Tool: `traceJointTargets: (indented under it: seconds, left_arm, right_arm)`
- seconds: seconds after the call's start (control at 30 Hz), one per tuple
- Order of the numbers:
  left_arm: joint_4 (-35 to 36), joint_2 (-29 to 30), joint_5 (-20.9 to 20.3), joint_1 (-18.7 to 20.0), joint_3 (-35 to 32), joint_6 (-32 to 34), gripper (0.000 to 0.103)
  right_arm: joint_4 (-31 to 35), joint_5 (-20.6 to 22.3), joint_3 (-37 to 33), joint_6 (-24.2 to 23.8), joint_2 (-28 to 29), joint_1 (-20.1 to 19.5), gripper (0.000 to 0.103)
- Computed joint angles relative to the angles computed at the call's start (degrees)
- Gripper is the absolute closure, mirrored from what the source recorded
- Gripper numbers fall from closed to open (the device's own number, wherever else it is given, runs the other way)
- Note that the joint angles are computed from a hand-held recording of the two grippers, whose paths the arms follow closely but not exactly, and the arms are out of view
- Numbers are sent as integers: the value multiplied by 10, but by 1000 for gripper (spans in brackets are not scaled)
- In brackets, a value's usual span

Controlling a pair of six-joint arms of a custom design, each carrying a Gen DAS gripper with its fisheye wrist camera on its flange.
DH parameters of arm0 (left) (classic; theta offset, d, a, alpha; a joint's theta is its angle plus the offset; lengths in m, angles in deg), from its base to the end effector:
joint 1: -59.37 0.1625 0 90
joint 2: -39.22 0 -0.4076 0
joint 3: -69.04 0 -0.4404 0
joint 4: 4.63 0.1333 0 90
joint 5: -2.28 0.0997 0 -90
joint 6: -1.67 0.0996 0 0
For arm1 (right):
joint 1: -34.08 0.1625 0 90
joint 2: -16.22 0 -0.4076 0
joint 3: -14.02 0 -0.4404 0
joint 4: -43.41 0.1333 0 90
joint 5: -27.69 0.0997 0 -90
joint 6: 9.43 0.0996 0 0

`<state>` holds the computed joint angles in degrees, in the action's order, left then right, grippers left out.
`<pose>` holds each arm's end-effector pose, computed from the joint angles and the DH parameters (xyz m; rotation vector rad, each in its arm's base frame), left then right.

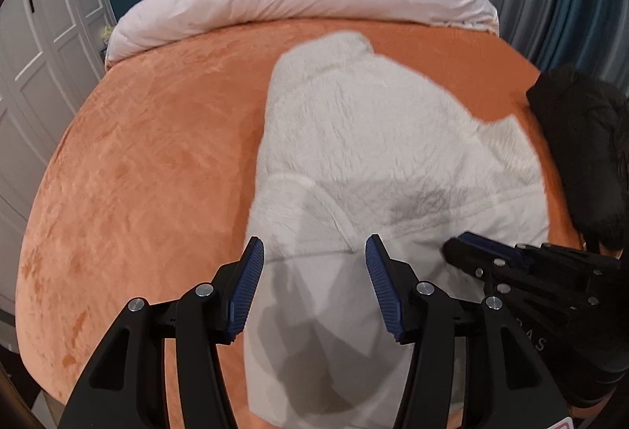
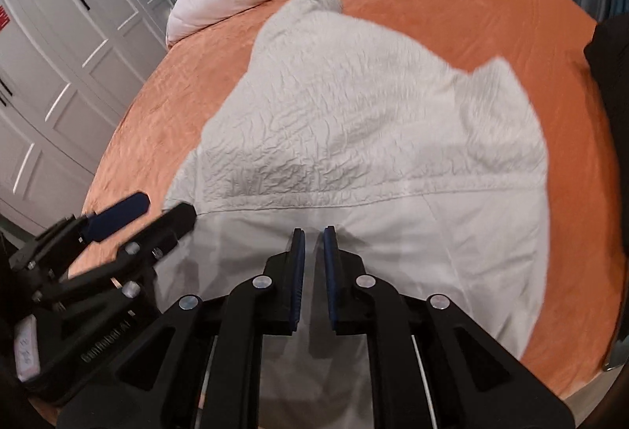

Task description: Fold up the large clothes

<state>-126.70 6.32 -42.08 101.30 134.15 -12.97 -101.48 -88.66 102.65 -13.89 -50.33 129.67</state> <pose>-0.4692 -0.6963 0.0793 0.6940 2.3066 -0.5249 0.1571 -0.6904 0.3499 0.0490 -2.5946 0.7681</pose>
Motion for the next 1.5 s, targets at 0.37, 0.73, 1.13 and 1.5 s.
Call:
traceJointTargets:
  seconds: [0.37,0.73,1.13,1.5]
  left_arm:
    - [-38,-8,-23,15,19,18,42]
    - [-28,-37,-158,91,-6,-80,26]
    - [-154,-7,-426,182,-7,-122,5]
    - [-101,4,-192,81,-40,72,76]
  right_arm:
    - [-59,73,41,29,-47,-28,89]
    - [-32,81,90,109,-102,-103,21]
    - [-71,254,90,115,-60,-153,7]
    - [-98,256,49,63,-41,-94,82]
